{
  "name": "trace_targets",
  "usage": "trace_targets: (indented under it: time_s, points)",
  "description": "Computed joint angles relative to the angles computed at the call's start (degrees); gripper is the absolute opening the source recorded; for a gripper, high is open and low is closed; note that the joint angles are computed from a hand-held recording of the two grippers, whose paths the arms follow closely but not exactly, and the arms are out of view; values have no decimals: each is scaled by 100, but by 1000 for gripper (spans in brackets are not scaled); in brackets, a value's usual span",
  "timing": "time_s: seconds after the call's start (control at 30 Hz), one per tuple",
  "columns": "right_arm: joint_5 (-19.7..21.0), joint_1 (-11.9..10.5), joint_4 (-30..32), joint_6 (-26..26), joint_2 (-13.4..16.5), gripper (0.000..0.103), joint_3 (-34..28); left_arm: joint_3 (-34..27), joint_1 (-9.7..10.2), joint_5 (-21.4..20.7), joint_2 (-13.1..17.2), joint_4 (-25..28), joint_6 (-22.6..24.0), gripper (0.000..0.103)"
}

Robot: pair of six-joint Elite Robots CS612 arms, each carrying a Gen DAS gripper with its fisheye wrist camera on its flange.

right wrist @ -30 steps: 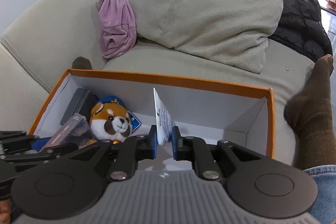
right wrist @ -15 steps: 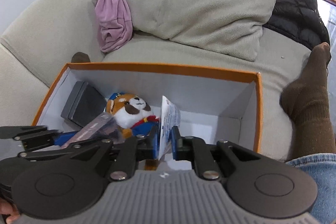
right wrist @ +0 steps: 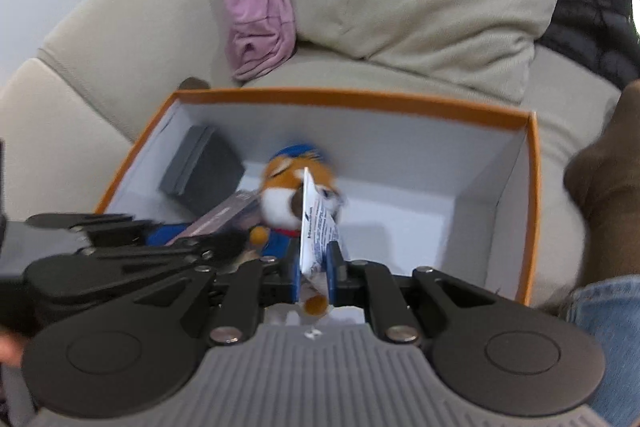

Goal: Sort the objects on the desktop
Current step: 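Carry photo card box in left tool while right tool carries lotion tube into box, then open left tool releasing photo card box while right tool releases lotion tube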

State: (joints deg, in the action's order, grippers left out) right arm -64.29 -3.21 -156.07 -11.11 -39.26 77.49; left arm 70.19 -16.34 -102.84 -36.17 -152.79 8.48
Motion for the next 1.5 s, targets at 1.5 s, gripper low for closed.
trace_targets:
  time_s: [1.5]
  points:
    - [-332,327,-696,657,446,11,-601,-756,-91,834,472,26,198,26]
